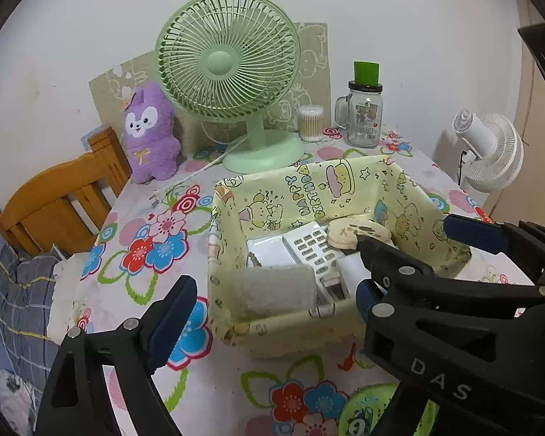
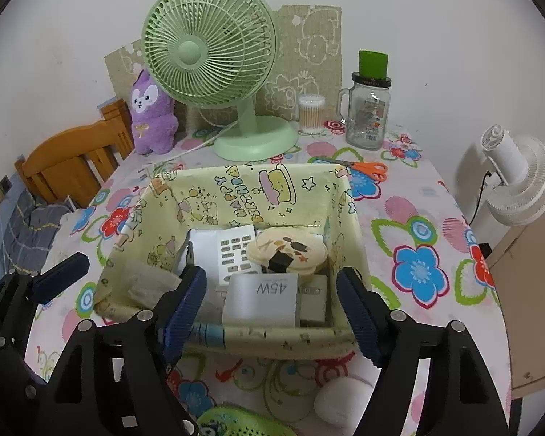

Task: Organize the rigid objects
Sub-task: 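Lower the charger and key fob into the basket and open both tools, then withdraw both tools from the basket toward the earbud case and speaker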

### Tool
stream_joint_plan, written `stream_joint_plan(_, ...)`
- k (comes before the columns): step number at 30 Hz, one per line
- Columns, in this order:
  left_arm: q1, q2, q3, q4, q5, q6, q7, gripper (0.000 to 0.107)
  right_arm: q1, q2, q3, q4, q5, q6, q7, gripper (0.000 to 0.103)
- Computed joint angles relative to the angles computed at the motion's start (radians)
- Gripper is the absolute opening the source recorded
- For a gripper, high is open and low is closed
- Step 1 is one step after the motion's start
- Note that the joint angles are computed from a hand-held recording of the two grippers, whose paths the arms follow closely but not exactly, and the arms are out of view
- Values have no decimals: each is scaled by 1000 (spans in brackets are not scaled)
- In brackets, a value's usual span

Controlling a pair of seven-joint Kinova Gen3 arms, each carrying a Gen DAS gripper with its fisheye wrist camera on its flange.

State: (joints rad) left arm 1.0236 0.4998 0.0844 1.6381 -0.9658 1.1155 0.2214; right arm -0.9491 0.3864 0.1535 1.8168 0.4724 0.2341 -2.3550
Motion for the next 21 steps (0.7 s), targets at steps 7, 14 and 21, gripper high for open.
stream_joint_plan(7,28,-7,10,1,0,22,26,92,-64,-45,55,59,54,-23,-54,84)
stream_joint_plan(14,59,-17,24,3,-19,46,56,95,-172,-95,155,121,188,-38,-198,88)
stream_joint_plan(21,99,-7,37,-20,-33,106,72,97,-252,-141,215,177,370,-33,-394,91)
